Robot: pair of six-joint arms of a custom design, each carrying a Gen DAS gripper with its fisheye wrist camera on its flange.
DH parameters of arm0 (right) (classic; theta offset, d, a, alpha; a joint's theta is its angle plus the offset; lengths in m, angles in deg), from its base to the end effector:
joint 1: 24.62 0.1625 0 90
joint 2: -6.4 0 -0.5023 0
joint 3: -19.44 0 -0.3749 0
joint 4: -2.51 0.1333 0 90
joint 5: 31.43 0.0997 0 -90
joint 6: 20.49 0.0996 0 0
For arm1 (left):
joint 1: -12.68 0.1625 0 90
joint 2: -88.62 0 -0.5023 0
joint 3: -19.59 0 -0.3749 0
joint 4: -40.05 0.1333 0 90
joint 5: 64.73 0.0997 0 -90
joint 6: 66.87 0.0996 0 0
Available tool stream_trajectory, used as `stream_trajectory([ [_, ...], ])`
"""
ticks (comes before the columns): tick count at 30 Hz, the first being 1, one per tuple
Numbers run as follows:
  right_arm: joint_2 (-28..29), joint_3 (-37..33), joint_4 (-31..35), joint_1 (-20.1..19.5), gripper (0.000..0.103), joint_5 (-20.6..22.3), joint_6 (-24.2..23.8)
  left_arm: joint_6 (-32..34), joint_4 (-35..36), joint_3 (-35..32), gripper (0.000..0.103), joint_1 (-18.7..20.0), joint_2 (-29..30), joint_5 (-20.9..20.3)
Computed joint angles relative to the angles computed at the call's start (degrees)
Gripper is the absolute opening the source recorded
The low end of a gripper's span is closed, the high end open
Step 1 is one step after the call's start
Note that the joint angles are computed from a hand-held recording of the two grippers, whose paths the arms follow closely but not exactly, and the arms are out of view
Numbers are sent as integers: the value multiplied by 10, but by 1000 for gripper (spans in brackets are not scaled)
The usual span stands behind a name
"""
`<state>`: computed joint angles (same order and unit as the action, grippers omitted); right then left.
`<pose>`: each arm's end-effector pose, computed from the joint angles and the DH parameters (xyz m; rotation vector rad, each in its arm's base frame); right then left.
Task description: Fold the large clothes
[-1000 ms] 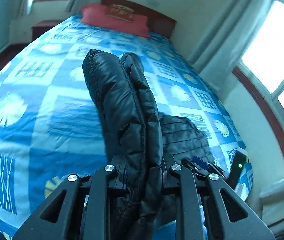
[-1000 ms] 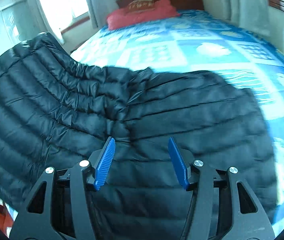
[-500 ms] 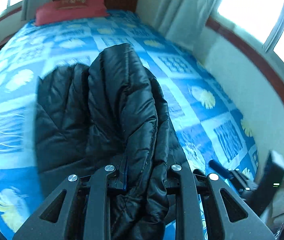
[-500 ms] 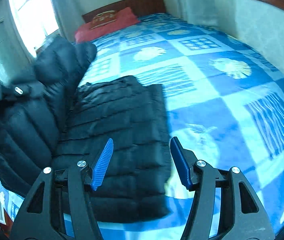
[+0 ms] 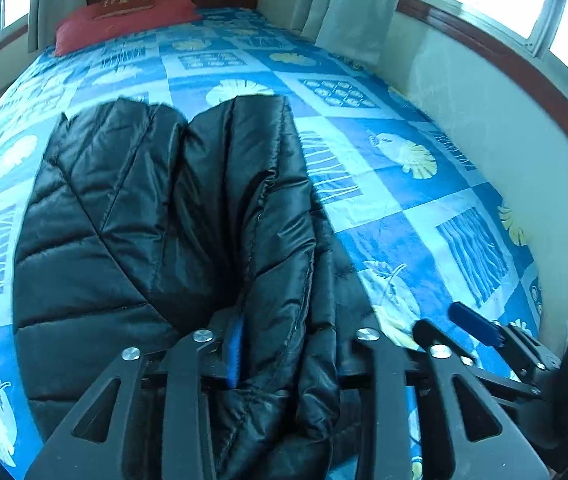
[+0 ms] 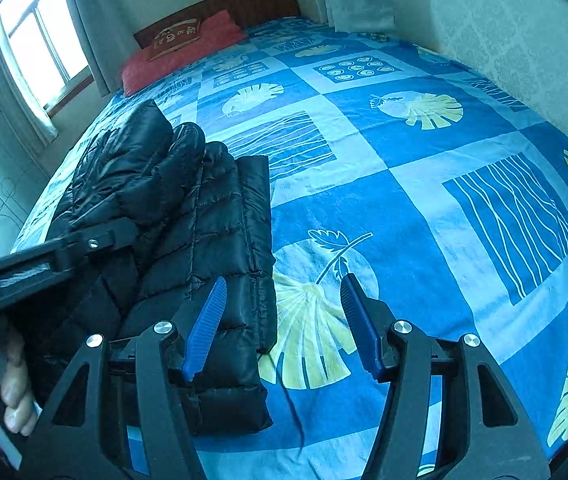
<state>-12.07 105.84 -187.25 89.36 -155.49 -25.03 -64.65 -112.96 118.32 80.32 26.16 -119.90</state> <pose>0.3738 -0.6497 -0.0433 0.4083 -2.5018 0.8403 -0.0753 -0.6830 0.3579 0.3542 2.5121 -0.7308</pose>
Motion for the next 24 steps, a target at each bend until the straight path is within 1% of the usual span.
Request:
stream_trajectory([
  [1,0,-1,1,0,59,0,0,-1,-6,5,44,-3,-4,-5],
  [2,0,0,0,1,59,0,1,-2,-13,10,46,-7,-9,-14],
  [3,0,-1,0,3,59,-3,1,-2,-22,17,52,-11,-15,-23],
  [4,0,-1,0,5,59,-4,1,-1,-29,23,54,-15,-21,-30],
  [7,-1,-2,1,12,59,-8,-2,7,-40,37,54,-24,-40,-50],
  [10,-1,-8,0,22,59,-5,-3,20,-61,53,54,-30,-58,-40],
  [11,-1,-11,1,25,60,0,-1,28,-73,59,55,-32,-66,-31],
  [13,1,-21,2,31,68,14,1,41,-96,70,55,-31,-77,-10],
  [14,4,-28,7,33,69,24,4,47,-108,74,55,-28,-84,-1],
  [16,9,-45,27,35,75,50,15,53,-128,83,55,-17,-97,21],
  [19,21,-83,78,34,79,85,36,49,-139,87,56,7,-111,43],
  [20,27,-96,95,35,79,85,40,42,-139,88,56,17,-117,47],
  [22,43,-136,159,36,79,80,51,28,-136,90,56,33,-125,49],
  [23,48,-152,191,35,79,81,58,20,-134,90,56,40,-128,48],
  [24,52,-159,208,34,68,81,58,13,-132,92,56,47,-131,42],
])
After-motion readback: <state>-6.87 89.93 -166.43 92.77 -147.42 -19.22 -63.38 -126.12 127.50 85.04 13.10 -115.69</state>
